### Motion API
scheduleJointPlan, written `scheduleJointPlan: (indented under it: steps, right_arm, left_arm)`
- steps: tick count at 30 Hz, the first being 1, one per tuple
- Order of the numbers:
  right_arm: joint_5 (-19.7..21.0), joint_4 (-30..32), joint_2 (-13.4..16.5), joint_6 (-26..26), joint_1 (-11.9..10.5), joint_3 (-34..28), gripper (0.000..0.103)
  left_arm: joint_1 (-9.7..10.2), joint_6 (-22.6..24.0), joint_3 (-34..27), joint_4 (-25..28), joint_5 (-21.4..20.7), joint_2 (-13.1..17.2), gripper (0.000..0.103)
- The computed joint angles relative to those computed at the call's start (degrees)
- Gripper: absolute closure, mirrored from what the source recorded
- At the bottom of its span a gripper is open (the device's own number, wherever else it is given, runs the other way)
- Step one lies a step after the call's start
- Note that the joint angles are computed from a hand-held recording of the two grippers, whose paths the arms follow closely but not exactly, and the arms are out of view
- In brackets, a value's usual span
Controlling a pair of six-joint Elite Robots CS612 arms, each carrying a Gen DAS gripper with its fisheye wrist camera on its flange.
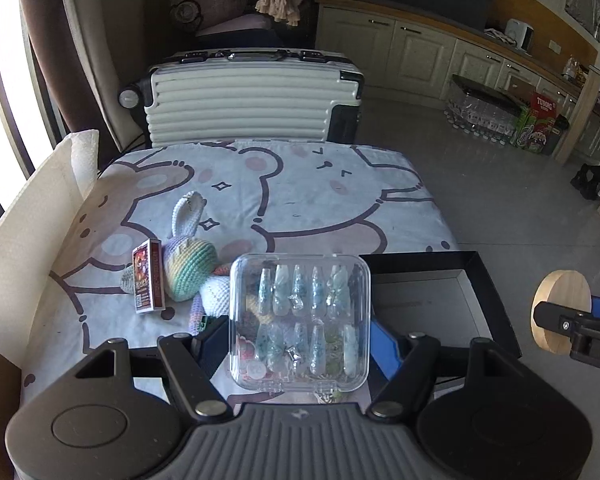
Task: Organize objects
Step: 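Lift the wooden lid with the right gripper while the left gripper lifts the clear case, then lower the clear case into the black box and open the left gripper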
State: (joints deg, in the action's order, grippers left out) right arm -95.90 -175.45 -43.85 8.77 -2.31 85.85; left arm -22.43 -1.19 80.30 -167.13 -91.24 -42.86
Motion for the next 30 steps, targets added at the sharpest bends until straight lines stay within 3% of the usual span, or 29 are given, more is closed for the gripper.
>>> scheduleJointPlan:
  steps: [10, 30]
  right_arm:
    - [-1.5, -1.4, -0.7, 0.6, -1.1, 1.4, 0.034]
    - [1.6, -1.8, 0.6, 3.1, -2.2, -0.1, 0.034]
  left_arm:
    - [-1.27, -0.9, -0.8, 0.2, -1.6, 0.6, 0.030]
    - [-2.00, -6.3, -3.9, 3.0, -3.7, 2.5, 0.030]
